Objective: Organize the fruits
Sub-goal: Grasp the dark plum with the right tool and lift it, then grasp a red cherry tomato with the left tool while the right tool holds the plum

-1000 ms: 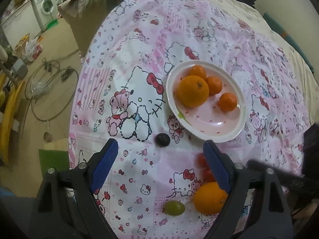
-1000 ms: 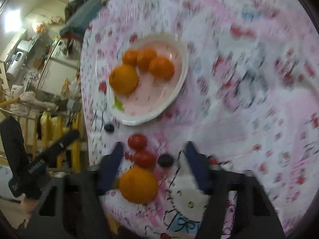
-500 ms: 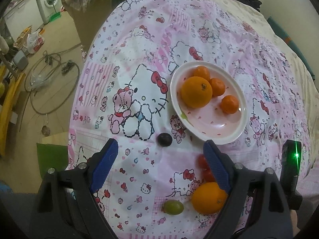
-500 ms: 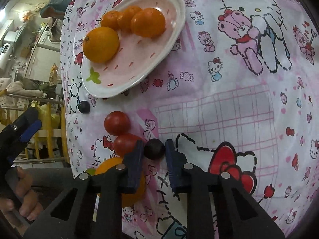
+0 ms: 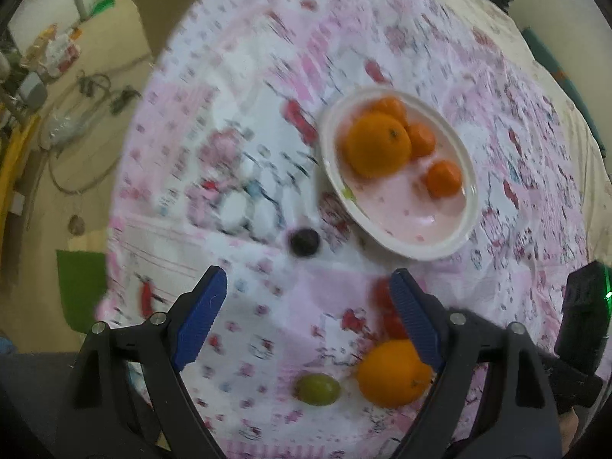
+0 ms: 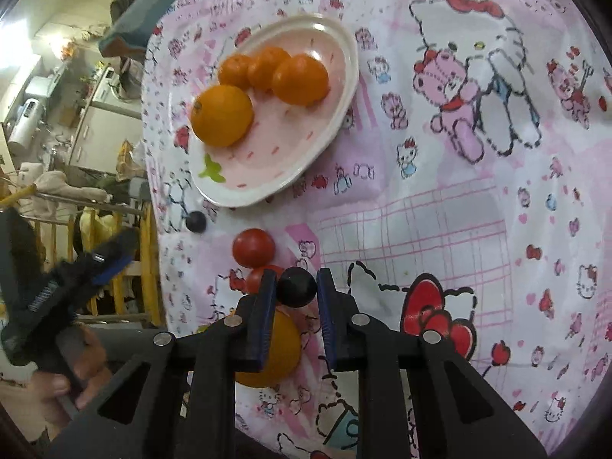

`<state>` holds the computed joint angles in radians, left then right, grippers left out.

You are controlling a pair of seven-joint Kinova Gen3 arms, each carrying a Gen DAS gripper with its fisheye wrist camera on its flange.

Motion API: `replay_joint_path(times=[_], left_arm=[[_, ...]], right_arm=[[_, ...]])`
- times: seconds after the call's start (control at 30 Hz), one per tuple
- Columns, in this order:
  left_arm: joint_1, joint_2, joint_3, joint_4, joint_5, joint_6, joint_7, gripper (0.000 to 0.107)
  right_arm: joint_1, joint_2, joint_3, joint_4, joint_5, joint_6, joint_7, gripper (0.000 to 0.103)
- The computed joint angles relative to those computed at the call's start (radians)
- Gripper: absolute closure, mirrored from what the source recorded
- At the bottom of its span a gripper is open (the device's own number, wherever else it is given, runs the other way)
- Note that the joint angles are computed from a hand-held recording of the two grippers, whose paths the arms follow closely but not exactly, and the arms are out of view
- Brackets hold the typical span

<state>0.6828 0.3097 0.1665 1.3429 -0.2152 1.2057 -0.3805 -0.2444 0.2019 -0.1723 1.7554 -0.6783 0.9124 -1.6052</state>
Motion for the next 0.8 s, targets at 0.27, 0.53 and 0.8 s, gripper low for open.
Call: replay_joint_path(times=[0.27, 0.53, 0.8], left_arm=[[0.052, 0.192, 0.009, -0.222, 0.045, 0.129, -0.158, 0.036], [0.113, 0.277, -0.037, -0.328, 0.035, 0.192, -0.236, 0.065], [0.089, 0.260, -0.034, -0.287, 0.104, 0.114, -0.254, 0.083]], right_arm=[[0.029, -0.053, 0.031, 0.029, 0.009, -0.012, -0.018, 0.081], [0.064, -0.096, 0.058, 0.065, -0.009, -0.011, 0.009, 0.081], [0.057, -0.101, 0.059, 0.059, 0.003, -0.019, 0.002, 0.082]])
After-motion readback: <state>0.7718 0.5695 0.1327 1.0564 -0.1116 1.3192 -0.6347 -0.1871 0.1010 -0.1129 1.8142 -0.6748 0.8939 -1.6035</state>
